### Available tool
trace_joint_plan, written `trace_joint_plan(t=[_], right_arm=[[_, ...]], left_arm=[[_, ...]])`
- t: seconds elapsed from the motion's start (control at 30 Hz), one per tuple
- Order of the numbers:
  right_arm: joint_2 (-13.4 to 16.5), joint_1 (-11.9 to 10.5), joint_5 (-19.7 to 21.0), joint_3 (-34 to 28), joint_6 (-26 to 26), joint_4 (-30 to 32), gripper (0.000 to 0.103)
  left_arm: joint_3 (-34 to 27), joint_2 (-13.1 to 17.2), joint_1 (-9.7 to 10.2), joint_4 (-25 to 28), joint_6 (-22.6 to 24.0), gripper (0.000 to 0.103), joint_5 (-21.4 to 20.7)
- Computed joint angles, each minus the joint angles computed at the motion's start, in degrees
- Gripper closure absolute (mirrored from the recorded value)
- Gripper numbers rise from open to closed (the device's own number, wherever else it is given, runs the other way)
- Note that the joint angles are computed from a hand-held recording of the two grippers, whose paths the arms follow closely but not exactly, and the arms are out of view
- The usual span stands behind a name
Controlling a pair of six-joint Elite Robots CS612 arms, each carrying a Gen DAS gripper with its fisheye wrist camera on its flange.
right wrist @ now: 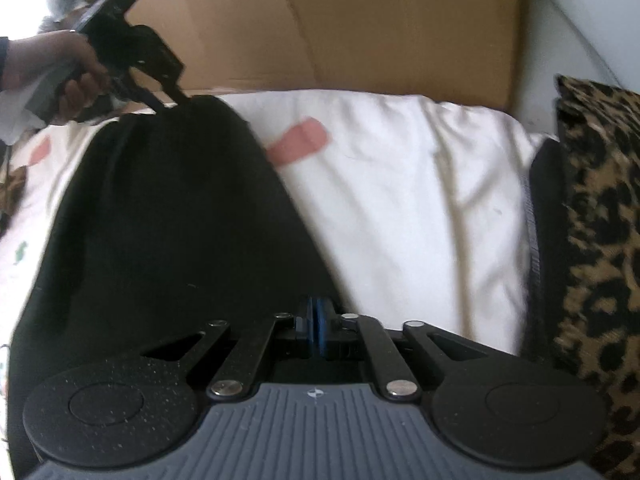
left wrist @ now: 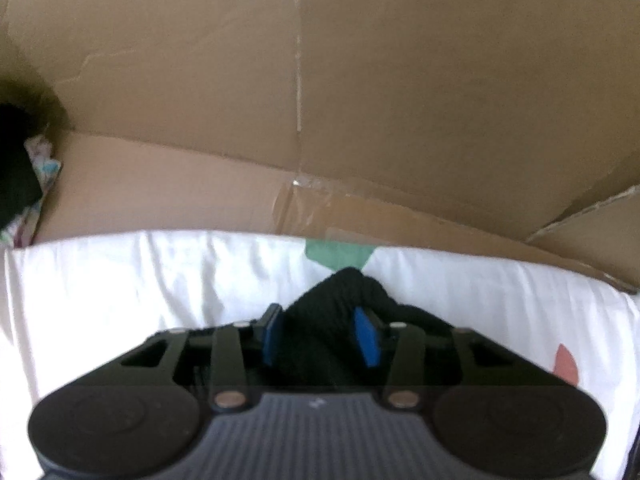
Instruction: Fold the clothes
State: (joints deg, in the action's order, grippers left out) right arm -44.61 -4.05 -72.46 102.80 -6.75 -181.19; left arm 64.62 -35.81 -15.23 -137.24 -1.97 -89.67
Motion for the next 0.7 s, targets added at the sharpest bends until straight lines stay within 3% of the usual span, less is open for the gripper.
trace_joint_plan(t=[0.27, 0.33, 0.4, 0.43, 0.7], right_arm=[[-1.1, -1.0, 2.6, 1.7, 3.8, -1.4, 0.1], [-1.3, -1.0, 3.3, 2.0, 4.7, -2.2, 0.1], [-1.5, -0.9, 3.8, 2.3, 5.3, -3.0, 0.1], [-1.5, -0.9, 4.2, 2.4, 5.8, -3.4, 0.1], [-1.8, -0.4, 4.1, 3.2, 6.6, -3.9, 0.1]], left_arm=[[0.3, -3.1, 0.55, 1.9, 8.3, 0.056, -0.1], [1.1, -4.0, 0.8, 3.0, 10.1, 0.061, -1.0], [1.7, -4.7, 1.13, 4.5, 11.7, 0.08, -2.4], [2.2, -5.1, 1.2, 5.3, 12.5, 0.082, -2.7], [5.2, -6.0, 1.03, 10.7, 15.7, 0.084, -1.4]])
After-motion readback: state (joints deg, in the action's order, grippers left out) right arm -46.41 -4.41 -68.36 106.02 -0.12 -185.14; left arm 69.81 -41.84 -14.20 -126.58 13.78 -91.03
